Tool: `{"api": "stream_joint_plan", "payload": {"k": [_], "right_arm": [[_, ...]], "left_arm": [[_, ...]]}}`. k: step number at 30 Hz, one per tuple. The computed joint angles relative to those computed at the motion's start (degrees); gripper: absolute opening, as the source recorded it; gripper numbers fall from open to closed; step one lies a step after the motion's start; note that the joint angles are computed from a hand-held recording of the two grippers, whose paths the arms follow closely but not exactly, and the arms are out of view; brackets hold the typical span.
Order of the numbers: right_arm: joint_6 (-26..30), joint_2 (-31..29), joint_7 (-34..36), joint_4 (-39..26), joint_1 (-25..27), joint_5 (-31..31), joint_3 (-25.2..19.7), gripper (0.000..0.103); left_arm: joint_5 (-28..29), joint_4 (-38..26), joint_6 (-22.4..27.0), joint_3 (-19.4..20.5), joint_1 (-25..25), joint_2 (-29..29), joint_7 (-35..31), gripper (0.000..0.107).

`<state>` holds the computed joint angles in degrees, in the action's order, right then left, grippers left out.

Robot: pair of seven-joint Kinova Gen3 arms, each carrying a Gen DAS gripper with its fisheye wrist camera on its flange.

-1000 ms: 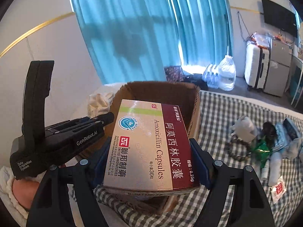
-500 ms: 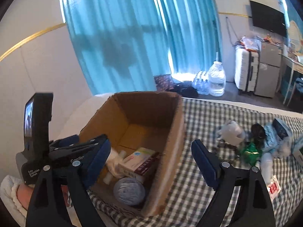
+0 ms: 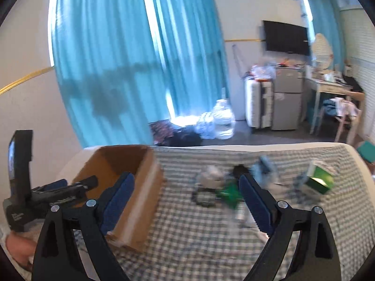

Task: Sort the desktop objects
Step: 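Move both open tools back over the table items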

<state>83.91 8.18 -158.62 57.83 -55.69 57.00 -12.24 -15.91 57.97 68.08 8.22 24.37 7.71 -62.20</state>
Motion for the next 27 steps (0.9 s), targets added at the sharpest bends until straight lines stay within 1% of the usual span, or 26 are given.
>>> {"api": "stream_joint_plan", "payload": {"k": [2, 5, 8, 10, 13, 17, 21, 27], "right_arm": [[3.19, -2.02, -1.59, 1.82, -0.27, 1.07, -0.15, 0.093], [7.4, -5.57, -5.62, 6.1, 1.02, 2.32, -1.87, 0.095], [9.05, -8.8, -8.74, 10.24, 3.56, 1.69, -3.5, 0.096], [9.09, -10.61, -10.69, 12.97, 5.42, 0.9, -4.45, 0.096], [7.33, -12.62, -12.76, 16.9, 8.73, -1.45, -4.83, 0.096], [3.43, -13.71, -13.42, 20.93, 12.87, -6.33, -4.68, 0.096], [-0.72, -14.08, -13.24, 24.47, 16.32, -8.97, -5.41, 0.096], [-6.37, -13.97, -10.75, 27.77, 21.87, -13.76, -5.75, 0.096]], "left_arm": [[-1.28, -1.06, 0.97, 0.95, 2.08, 0.69, 1.1, 0.101], [-3.68, -2.09, 1.96, 1.8, 6.03, 1.85, 3.26, 0.101], [-5.06, -3.27, 3.17, 2.15, 9.46, 3.66, 4.27, 0.102], [-5.58, -4.52, 4.28, 2.06, 11.56, 5.62, 4.59, 0.102], [-5.31, -7.34, 6.9, 1.38, 14.14, 8.71, 4.24, 0.102], [-5.6, -7.91, 7.31, -0.18, 16.98, 11.5, 3.73, 0.102], [-5.2, -8.74, 8.02, -1.31, 18.45, 14.57, 3.49, 0.102], [-3.89, -10.5, 8.77, -2.48, 19.74, 18.61, 1.78, 0.102]]}}
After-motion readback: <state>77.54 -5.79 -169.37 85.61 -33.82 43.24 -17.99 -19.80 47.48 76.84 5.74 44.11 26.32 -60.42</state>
